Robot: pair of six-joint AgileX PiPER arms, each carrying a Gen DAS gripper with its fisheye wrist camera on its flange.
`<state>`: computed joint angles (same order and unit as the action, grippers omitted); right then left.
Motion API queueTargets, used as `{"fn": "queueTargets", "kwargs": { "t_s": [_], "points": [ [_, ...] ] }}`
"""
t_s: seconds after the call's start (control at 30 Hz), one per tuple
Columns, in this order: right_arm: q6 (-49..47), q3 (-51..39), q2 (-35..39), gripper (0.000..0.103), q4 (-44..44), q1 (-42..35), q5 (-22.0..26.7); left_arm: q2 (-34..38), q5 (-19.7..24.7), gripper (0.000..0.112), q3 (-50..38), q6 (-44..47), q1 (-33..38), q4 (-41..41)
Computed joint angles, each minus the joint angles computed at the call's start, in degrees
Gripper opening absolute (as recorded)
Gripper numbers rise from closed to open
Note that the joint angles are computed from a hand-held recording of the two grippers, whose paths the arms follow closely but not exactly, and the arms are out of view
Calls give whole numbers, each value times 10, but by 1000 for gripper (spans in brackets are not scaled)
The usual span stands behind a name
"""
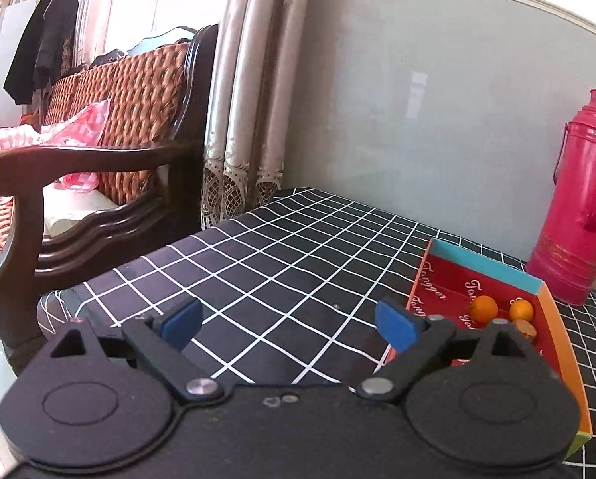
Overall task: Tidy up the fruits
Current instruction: 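Carry the orange with the right gripper into the box and release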
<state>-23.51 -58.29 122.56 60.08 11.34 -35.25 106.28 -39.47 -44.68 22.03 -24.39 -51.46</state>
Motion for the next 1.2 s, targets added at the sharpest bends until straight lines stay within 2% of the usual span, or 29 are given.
{"fn": "queueTargets", "kwargs": {
  "t_s": [0.13, 0.4, 0.73, 1.0, 1.2],
  "points": [
    [34, 14, -5, 43, -30, 4, -8, 0, 9, 87, -3, 3, 2, -7],
    [53, 62, -34, 43, -74, 76, -100, -1, 42, 88, -9, 8, 17, -28],
    [130, 99, -57, 43, -216, 150, -153, -7, 36, 89, 4, 20, 21, -43],
    [143, 77, -44, 43, -323, 180, -126, -12, 37, 89, 15, 18, 39, -39],
    [78, 32, -13, 43, -322, 215, -92, -17, 39, 89, 24, 11, 50, -28]
  ]
}}
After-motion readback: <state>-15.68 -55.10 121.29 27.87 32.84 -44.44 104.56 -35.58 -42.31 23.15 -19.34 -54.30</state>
